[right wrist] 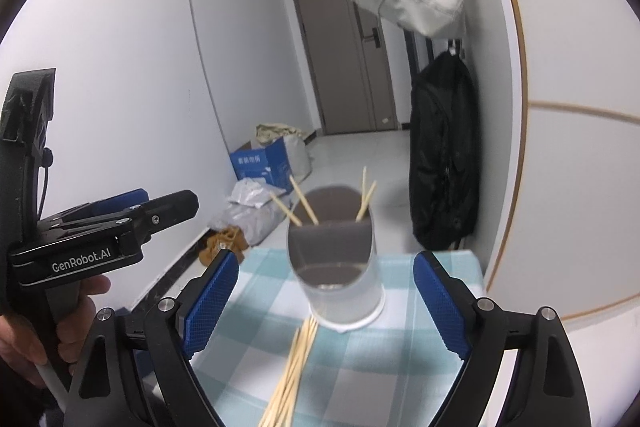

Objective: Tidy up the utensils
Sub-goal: 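Withdraw both open tools from the holder back toward the chopstick pile, then lower the right tool to the pile and grasp one wooden chopstick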

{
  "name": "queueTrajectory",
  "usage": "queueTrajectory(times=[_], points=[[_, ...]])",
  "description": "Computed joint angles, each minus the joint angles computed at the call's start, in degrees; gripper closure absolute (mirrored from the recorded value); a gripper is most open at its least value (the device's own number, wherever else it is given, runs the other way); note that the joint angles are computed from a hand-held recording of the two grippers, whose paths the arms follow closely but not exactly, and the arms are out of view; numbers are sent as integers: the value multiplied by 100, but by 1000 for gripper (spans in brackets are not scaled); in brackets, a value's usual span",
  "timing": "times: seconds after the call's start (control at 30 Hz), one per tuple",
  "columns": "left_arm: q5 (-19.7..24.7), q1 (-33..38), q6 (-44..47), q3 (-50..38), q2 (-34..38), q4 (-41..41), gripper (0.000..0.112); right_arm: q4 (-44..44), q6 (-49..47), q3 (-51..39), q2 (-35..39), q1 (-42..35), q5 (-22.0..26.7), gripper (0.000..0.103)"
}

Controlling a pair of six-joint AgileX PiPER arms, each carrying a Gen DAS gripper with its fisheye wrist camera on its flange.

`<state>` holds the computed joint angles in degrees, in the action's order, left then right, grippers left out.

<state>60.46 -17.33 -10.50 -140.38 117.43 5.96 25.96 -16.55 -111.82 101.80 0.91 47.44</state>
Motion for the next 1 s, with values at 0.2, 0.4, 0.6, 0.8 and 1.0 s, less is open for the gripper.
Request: queueTrajectory(times=[0.2, 0.4, 0.6, 0.8, 1.0], points=[[-733, 15, -303, 1358, -433, 116, 28, -34, -86, 722, -172, 77, -293, 13], [-926, 135, -369, 1785, -376, -53, 28, -99, -164, 893, -78, 155, -294, 13], [-961, 313, -309, 1884, -235, -287, 28, -291, -1, 651, 304, 234, 103, 14], [-519, 595, -364, 1507, 154, -536, 28, -496, 240, 263, 811, 364, 571, 30], [-62, 831, -505, 917, 506, -563, 28, -717, 343, -371, 1429, 552, 1247, 48]])
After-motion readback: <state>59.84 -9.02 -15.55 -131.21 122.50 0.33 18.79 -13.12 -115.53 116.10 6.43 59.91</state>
